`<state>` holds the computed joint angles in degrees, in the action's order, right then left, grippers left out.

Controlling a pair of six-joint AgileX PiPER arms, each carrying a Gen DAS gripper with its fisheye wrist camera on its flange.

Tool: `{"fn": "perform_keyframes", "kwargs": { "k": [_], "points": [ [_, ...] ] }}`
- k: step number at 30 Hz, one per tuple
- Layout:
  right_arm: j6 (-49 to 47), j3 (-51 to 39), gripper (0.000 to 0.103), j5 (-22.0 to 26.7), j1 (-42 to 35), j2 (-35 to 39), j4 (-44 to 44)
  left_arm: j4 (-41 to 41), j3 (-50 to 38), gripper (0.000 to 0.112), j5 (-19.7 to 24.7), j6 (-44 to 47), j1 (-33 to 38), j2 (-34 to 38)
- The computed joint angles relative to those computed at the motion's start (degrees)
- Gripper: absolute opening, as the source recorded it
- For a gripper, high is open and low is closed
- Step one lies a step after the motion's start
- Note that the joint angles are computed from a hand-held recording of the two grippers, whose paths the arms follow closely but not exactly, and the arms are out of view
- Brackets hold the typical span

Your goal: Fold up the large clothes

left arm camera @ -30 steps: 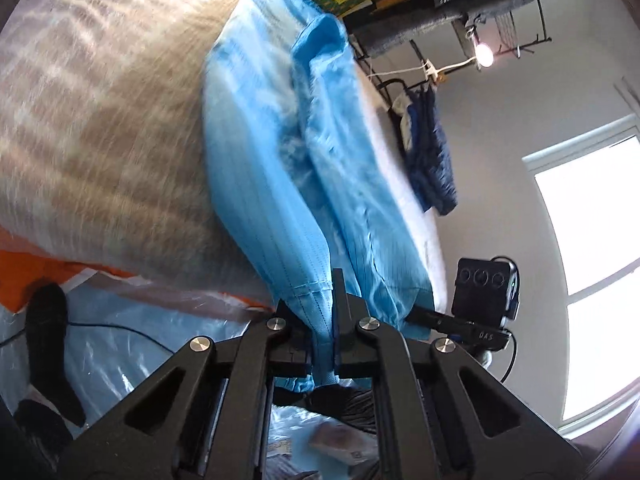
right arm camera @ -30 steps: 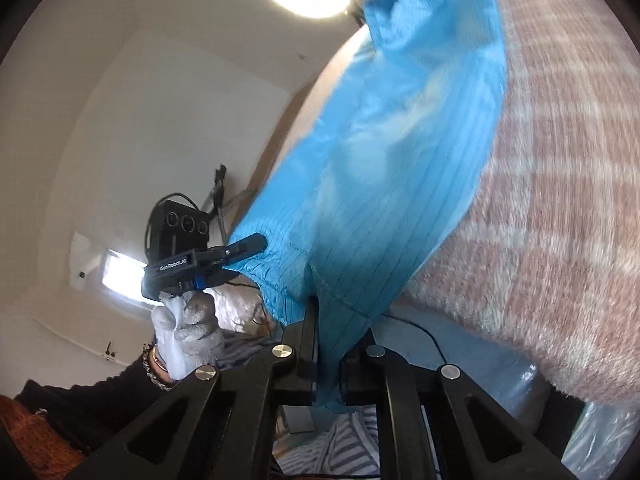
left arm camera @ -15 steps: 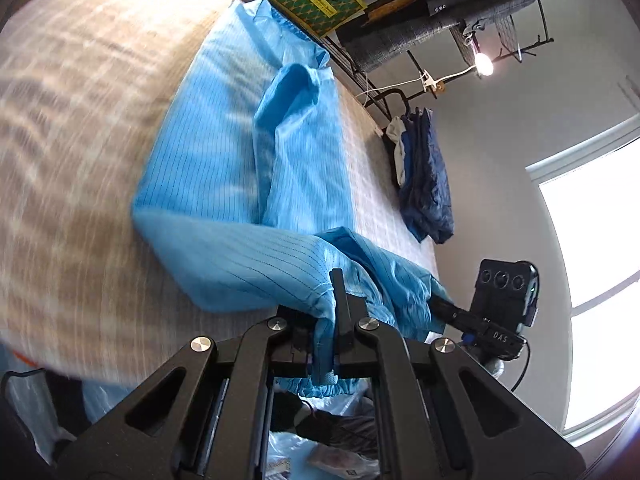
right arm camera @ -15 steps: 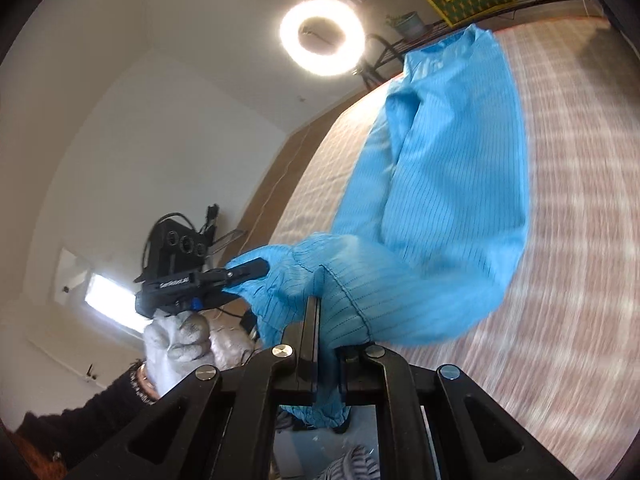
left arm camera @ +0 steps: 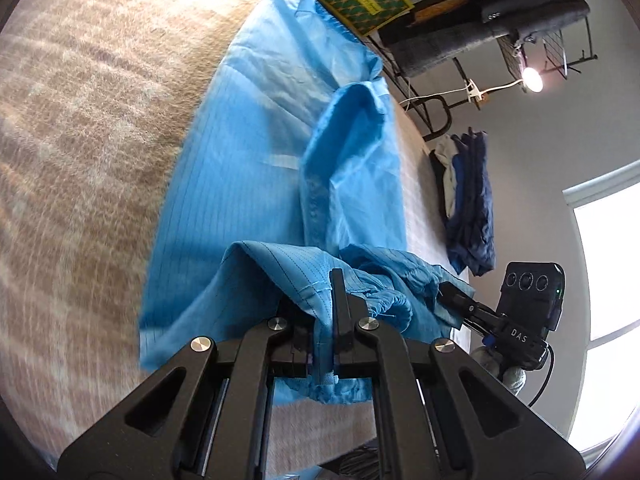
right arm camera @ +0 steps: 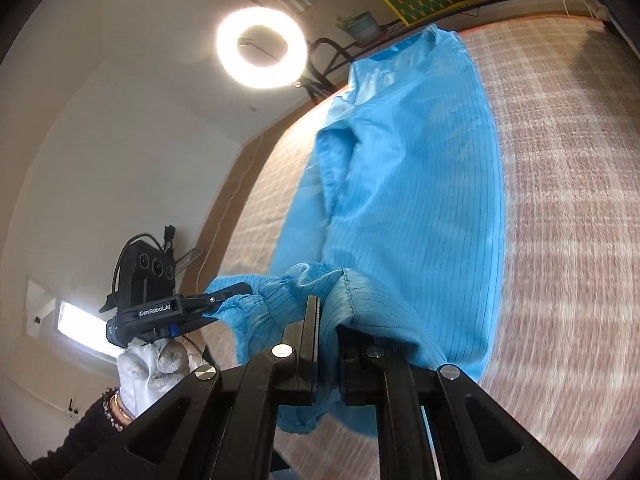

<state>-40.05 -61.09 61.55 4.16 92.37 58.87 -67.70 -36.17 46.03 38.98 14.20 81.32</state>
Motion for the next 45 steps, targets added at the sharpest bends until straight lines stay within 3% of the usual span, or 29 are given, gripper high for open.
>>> {"fn": "perform_keyframes", "kwargs": {
  "k": [6,8,9,10,11,13,14,19,24,26,29,31,36,39,43,45],
  "points": [
    [2.34,-1.37,0.005,-2.24,0.22,4.44,-0.83,-2.97,-0.49,0.004,-2.26,4.03,0.39,5.72],
    [2.27,-1.65,0.009,-2.05,0.07,4.79,-0.62,-2.98,-0.73,0.011,-2.06,3.86,0.65,6.05],
    [2.66,-1.84,0.011,-2.38,0.12,4.66,-0.91,-3.04,-0.94,0.02,-1.93,3.63,0.87,6.04],
    [2.36,-2.0,0.02,-1.98,-0.28,4.45,-0.29,-3.27,-1.26,0.029,-1.72,3.6,1.16,5.97],
    [1.86,-2.18,0.038,-1.66,-0.55,4.35,0.69,-3.35,-1.59,0.034,-1.32,3.56,1.64,5.62],
    [0.62,-1.69,0.061,-1.52,-1.9,2.58,2.75,-2.41,-2.21,0.057,-0.99,2.0,2.63,4.12],
    [0.27,-1.56,0.066,-2.08,-2.06,1.89,3.11,-2.92,-2.11,0.059,-0.56,2.27,3.52,3.48],
    [-1.43,-1.12,0.064,-0.26,-5.86,-2.34,3.11,-1.56,-3.08,0.059,1.23,1.35,7.88,-0.43],
    [-3.29,-1.21,0.047,1.26,-6.56,-6.67,-1.84,2.66,-2.04,0.059,2.56,2.09,8.2,-5.34],
    [-1.66,-1.96,0.045,-1.51,-3.68,-7.22,-6.13,4.9,-1.54,0.059,1.04,1.84,5.55,-6.1],
    [0.88,-1.12,0.041,-5.48,0.84,-7.7,-13.45,11.05,-2.02,0.054,-4.58,-2.6,-2.79,-4.97],
    [0.21,-0.31,0.039,-5.93,2.45,-7.14,-14.79,13.12,-2.4,0.054,-7.79,-4.54,-6.62,-2.65],
    [3.01,0.98,0.038,-11.2,9.78,-7.76,-21.71,13.96,-0.81,0.053,-10.65,-4.15,-5.25,-1.79],
    [3.12,1.07,0.038,-12.15,12.2,-8.87,-23.1,14.0,0.03,0.053,-9.91,-1.44,-2.18,-3.14],
    [3.72,0.74,0.038,-13.04,14.34,-8.0,-23.42,9.31,1.39,0.053,-4.41,6.73,2.93,-1.85],
    [5.21,0.33,0.038,-13.96,15.81,-7.05,-24.45,11.49,2.09,0.053,-5.43,6.8,1.49,-2.32]
  ]
}}
